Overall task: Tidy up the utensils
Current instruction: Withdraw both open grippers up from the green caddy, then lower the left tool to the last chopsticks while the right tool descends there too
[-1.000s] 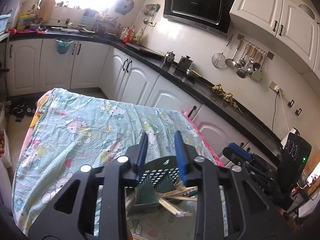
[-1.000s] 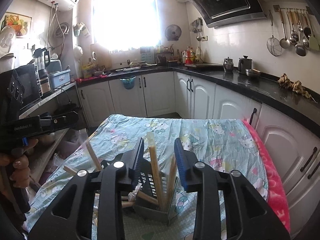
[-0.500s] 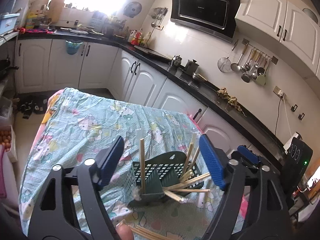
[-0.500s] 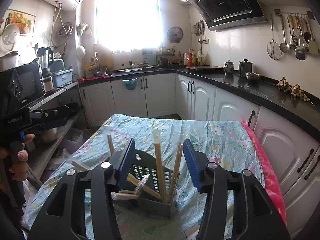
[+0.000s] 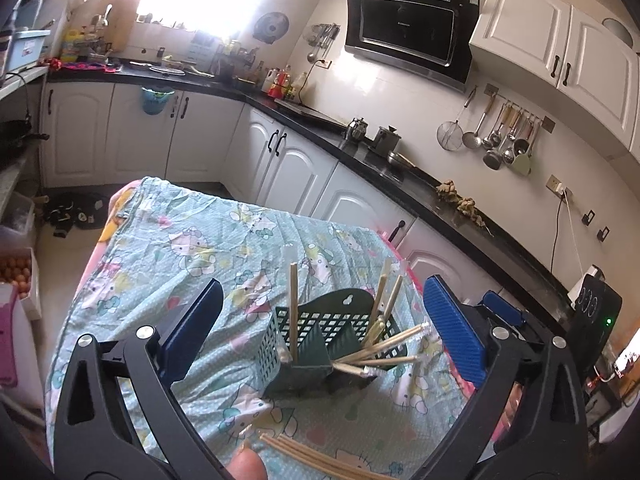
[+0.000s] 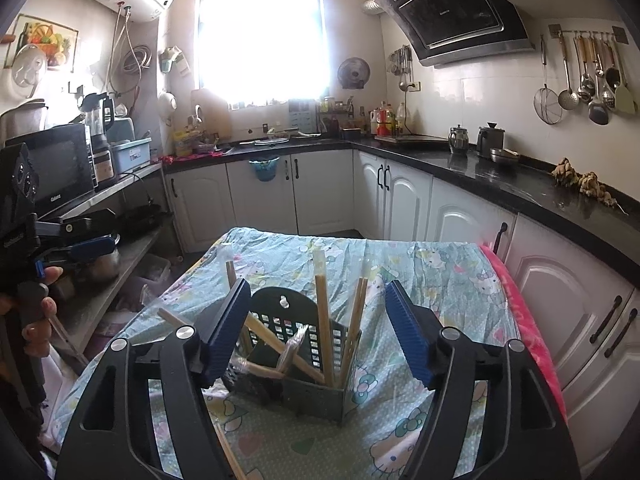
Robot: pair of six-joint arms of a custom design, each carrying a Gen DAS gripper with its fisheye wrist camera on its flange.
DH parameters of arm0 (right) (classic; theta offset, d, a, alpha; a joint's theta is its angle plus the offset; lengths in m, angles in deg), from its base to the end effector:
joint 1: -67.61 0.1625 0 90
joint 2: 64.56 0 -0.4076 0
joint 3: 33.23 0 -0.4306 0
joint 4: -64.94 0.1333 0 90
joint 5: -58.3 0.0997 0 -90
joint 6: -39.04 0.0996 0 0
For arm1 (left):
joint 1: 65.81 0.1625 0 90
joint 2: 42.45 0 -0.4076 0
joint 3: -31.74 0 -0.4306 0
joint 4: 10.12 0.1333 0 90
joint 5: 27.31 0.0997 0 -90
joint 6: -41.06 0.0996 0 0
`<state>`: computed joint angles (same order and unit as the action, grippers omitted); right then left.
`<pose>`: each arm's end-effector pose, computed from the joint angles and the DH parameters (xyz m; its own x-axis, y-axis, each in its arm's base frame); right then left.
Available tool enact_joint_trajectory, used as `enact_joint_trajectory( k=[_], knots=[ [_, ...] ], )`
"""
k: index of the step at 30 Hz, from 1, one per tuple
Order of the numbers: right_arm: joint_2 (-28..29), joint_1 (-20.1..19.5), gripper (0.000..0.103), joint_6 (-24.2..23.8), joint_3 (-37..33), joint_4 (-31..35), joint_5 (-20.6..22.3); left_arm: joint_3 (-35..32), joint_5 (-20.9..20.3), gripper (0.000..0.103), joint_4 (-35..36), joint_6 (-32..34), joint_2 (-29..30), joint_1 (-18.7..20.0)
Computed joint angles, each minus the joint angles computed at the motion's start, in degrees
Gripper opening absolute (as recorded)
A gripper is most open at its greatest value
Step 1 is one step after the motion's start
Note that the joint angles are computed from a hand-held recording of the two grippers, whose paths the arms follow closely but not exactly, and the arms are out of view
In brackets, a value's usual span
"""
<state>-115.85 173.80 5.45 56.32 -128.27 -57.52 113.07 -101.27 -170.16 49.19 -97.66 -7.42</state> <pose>0.2861 -0.6630 0.2663 -0.7464 -0.1184 0.6548 -0.6375 0.4095 -0.6526 -0.2600 -0.7293 0.3079 -0.8563 0.4238 -0.2951 0.5037 0.5591 -0.6585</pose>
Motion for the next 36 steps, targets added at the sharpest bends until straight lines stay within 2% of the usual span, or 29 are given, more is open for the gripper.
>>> enact_joint_trajectory(
  k=[20, 36],
  knots=[
    [-2.75, 0.3, 0.07, 0.46, 7.46, 1.6, -1.67, 7.78, 3.33, 0.092, 0.78, -0.78, -3.53, 0.39],
    [-0.87, -0.29, 0.07, 1.43, 8.83, 9.12, -2.66, 10.93, 6.52, 0.092, 5.25, -3.96, -4.04, 2.16]
  ],
)
